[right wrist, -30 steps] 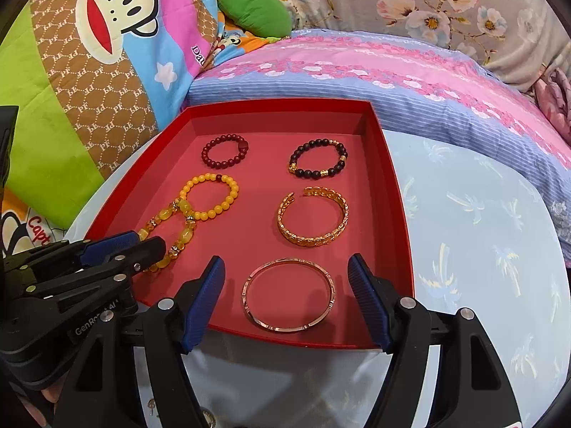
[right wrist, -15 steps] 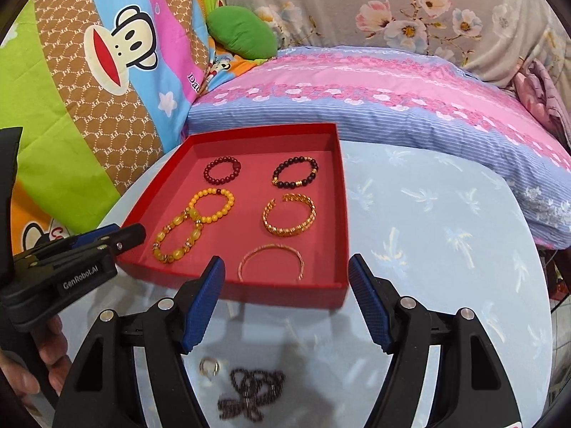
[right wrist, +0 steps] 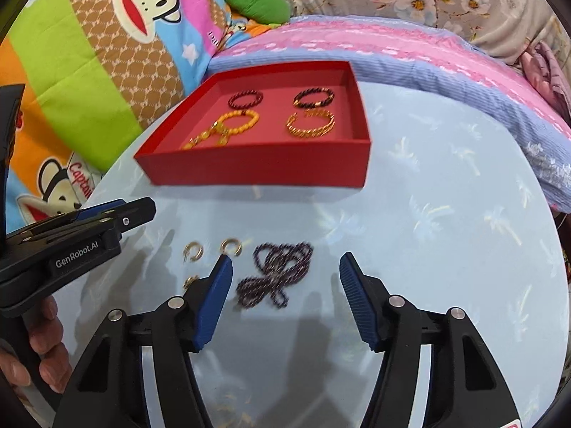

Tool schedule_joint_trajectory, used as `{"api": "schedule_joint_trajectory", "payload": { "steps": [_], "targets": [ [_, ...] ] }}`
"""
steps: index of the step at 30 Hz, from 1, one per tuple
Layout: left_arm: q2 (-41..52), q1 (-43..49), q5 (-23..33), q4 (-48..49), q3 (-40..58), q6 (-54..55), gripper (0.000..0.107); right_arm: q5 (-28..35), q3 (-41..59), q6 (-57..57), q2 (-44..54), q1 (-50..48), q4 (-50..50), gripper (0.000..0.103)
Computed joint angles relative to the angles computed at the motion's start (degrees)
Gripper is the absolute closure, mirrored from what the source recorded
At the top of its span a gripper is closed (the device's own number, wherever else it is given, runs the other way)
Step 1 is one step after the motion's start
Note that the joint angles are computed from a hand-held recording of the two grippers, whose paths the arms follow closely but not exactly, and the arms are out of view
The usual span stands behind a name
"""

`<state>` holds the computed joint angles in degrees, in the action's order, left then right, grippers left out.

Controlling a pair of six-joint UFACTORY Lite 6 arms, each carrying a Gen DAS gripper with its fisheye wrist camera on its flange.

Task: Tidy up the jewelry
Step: 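Withdraw both open tools from the tray back to the remaining jewelry, then close the right tool on the garnet bead strand while the left tool grasps a gold hoop earring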

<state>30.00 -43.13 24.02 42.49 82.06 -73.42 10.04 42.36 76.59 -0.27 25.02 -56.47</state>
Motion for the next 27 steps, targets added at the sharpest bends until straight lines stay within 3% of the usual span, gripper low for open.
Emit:
{"api": "schedule_joint_trajectory", "payload": {
  "steps": [5,12,18,27],
  "targets": [
    [-1.8,-1.9,-0.2,2.1,-3.9,-3.6,0.07,-0.2,-0.5,9.6,2.2,2.6,-8.5,0.05],
    [-2.6,-2.7,-0.8,1.3,-6.2,-3.6,0.07,1.1,0.3,21.0,5.9,3.4,-19.7,0.069],
    [-1.9,-4.0,-1.7,-0.4,-6.2,-2.6,0.07,0.3,-0.8,17.9,4.6,1.2,-17.3,0.09],
    [0.3,-5.6,-4.1,-7.4,-3.4,3.5,0.064,-2.3,-4.8,10.6,-0.5,-2.3,-9.6,0.094]
  ]
}}
